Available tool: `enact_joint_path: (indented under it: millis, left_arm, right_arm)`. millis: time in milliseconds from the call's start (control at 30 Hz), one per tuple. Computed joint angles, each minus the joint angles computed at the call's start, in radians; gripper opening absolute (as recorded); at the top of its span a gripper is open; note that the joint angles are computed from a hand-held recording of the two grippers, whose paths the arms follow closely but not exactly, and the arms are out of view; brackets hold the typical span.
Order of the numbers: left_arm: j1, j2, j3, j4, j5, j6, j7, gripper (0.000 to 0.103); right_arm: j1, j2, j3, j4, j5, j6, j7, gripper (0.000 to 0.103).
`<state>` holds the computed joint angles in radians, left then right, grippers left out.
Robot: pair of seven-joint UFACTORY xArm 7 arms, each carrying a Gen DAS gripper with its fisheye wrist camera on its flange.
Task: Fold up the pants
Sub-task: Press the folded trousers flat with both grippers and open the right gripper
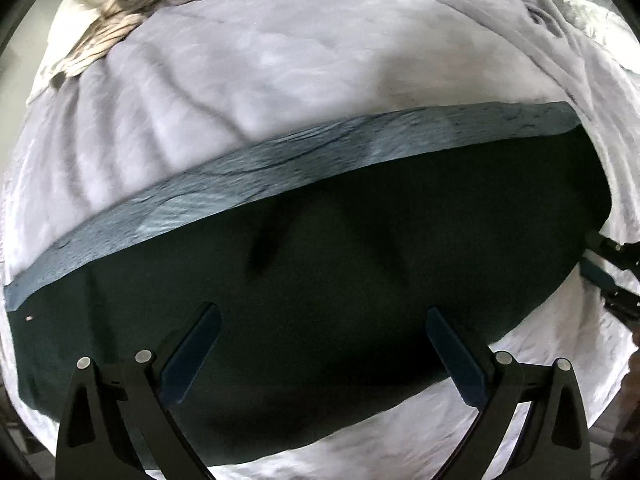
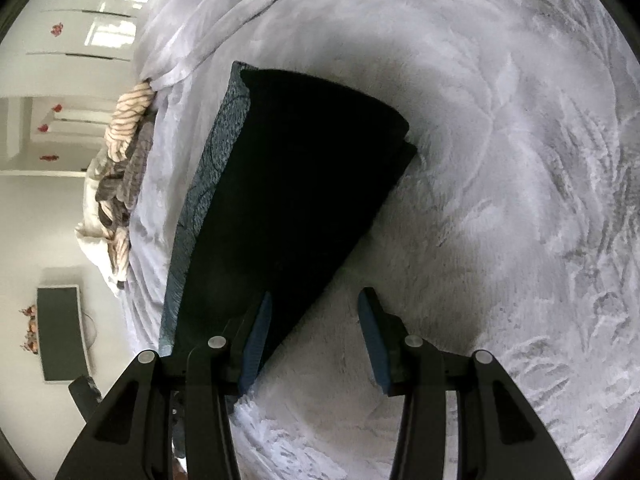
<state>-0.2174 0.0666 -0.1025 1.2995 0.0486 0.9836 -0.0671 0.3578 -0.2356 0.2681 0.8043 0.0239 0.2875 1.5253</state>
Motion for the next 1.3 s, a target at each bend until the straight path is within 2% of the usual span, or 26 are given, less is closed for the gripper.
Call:
enact_joint_path:
  millis: [67, 200, 267, 300, 400, 533, 600, 667, 767, 833, 1000, 1133, 1200, 1300]
  left_arm:
    - [-0.011, 0.023, -0.01, 0.006, -0.012, -0.013, -0.012, 0.103]
    - [-0.033, 0.04, -0.017, -0.001, 0.011, -0.026, -0.039, 0.091]
    - [-0.033, 0.039, -0.021, 0.018, -0.022, -0.014, -0.009, 0.069]
    - [-0.038, 0.044, -0.023, 0.036, -0.023, -0.018, -0.001, 0.069]
    - [-0.058, 0.084, -0.019, 0.095, 0.036, -0.088, -0.06, 0.069]
    - [-0.093, 0.239, 0.011, 0.251, 0.125, -0.076, -0.179, 0.069]
    - [-0.094, 0.28, 0.026, 0.281, 0.145, -0.074, -0.195, 0.075]
    - [-0.096, 0.29, 0.04, 0.289, 0.168, -0.086, -0.212, 0.088]
    - [-0.088, 0.292, 0.037, 0.32, 0.146, -0.045, -0.207, 0.088]
    - [-0.092, 0.277, 0.037, 0.309, 0.148, -0.035, -0.22, 0.088]
    - [-0.079, 0.17, -0.004, 0.197, 0.067, -0.071, -0.165, 0.088]
    - [-0.103, 0.147, -0.019, 0.126, 0.075, -0.063, -0.173, 0.088]
    - [-0.106, 0.127, -0.013, 0.074, 0.089, -0.121, -0.209, 0.088]
    - [-0.105, 0.125, -0.017, 0.073, 0.088, -0.12, -0.21, 0.088]
  right_arm:
    - [-0.016, -0.006, 0.011, -0.011, -0.021, -0.02, 0.025, 0.049]
    - [-0.011, -0.009, 0.008, -0.012, -0.021, -0.011, 0.026, 0.049]
    - [-0.002, -0.014, 0.003, -0.008, -0.018, 0.005, 0.004, 0.049]
    - [0.004, -0.017, 0.0, -0.008, -0.013, 0.01, -0.008, 0.049]
    - [0.016, -0.02, -0.005, -0.016, 0.009, 0.006, -0.029, 0.049]
    - [0.008, -0.017, 0.001, -0.014, 0.009, 0.004, -0.023, 0.049]
    - [0.009, -0.013, -0.001, -0.007, 0.007, 0.012, -0.036, 0.049]
    - [0.015, -0.015, -0.008, -0.004, 0.014, 0.018, -0.057, 0.049]
    - [0.008, -0.031, -0.005, -0.009, 0.007, 0.021, -0.063, 0.05]
    - [-0.007, -0.048, 0.005, -0.026, -0.003, 0.006, -0.04, 0.054]
    - [-0.025, -0.067, 0.016, -0.066, 0.001, -0.05, 0.005, 0.054]
    - [-0.029, -0.051, 0.015, -0.056, -0.003, -0.055, 0.003, 0.054]
    - [-0.028, -0.045, 0.013, -0.057, -0.002, -0.06, 0.001, 0.054]
    - [-0.027, -0.033, 0.01, -0.065, -0.003, -0.078, -0.005, 0.054]
